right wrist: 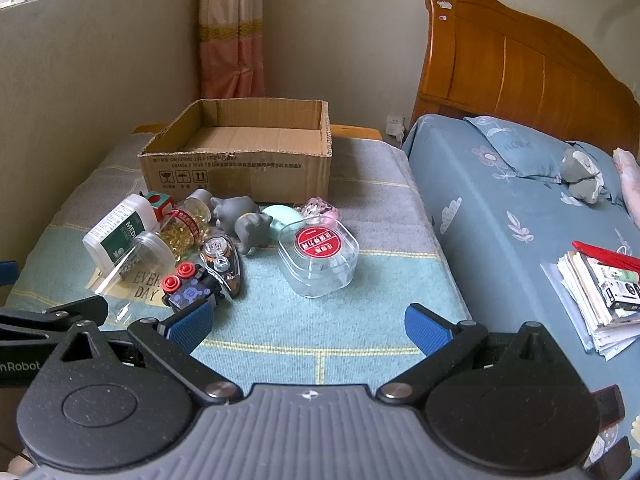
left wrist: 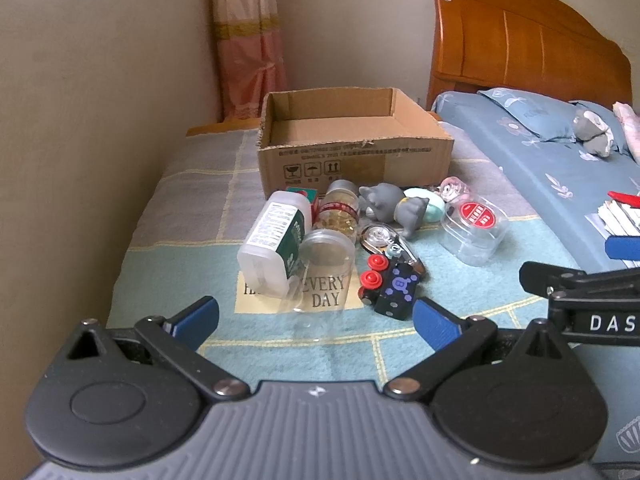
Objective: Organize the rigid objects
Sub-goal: 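Move the left gripper toward the white-green MEDICAL cotton swab tub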
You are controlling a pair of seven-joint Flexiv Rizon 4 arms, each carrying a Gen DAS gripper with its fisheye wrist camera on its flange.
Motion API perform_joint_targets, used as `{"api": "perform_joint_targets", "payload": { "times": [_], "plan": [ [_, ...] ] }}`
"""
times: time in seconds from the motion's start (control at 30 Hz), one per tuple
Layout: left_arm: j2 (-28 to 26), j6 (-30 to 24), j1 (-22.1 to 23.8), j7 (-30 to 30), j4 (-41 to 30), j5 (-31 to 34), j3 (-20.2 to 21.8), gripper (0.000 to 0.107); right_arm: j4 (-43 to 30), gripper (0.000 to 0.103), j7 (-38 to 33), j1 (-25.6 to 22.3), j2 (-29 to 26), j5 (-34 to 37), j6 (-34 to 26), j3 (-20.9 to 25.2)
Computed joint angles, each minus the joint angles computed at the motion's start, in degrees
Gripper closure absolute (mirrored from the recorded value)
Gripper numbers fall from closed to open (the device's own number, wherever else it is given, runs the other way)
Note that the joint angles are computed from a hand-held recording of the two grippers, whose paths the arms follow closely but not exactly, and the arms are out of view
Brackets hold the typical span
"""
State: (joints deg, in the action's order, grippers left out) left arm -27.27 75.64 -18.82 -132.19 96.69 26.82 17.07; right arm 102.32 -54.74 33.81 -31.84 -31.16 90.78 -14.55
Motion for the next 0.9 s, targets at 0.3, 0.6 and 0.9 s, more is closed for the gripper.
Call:
{"api": "perform_joint_targets", "payload": {
  "times": [0.3, 0.6, 0.9],
  "plan": [
    [-1.9, 6.7, 2.8, 5.8, 1.5, -4.3, -1.2, 0.004, -2.3, 0.0, -5.7, -3.1, -2.2, 1.8, 2.7, 3.8],
    [-4.9, 6.9, 2.4, 11.1, 0.4, -10.1, 1.1, 0.004, -6.6, 0.0, -12.5, -7.7, -5.4, 5.6, 2.1, 10.3],
    [-8.0, 5.1, 4.5, 14.2, -2.7, -14.8, 1.3, 0.004, -12.3, 0.0, -17.0, -11.4, -9.1, 8.2, -2.1, 15.7]
  ]
}}
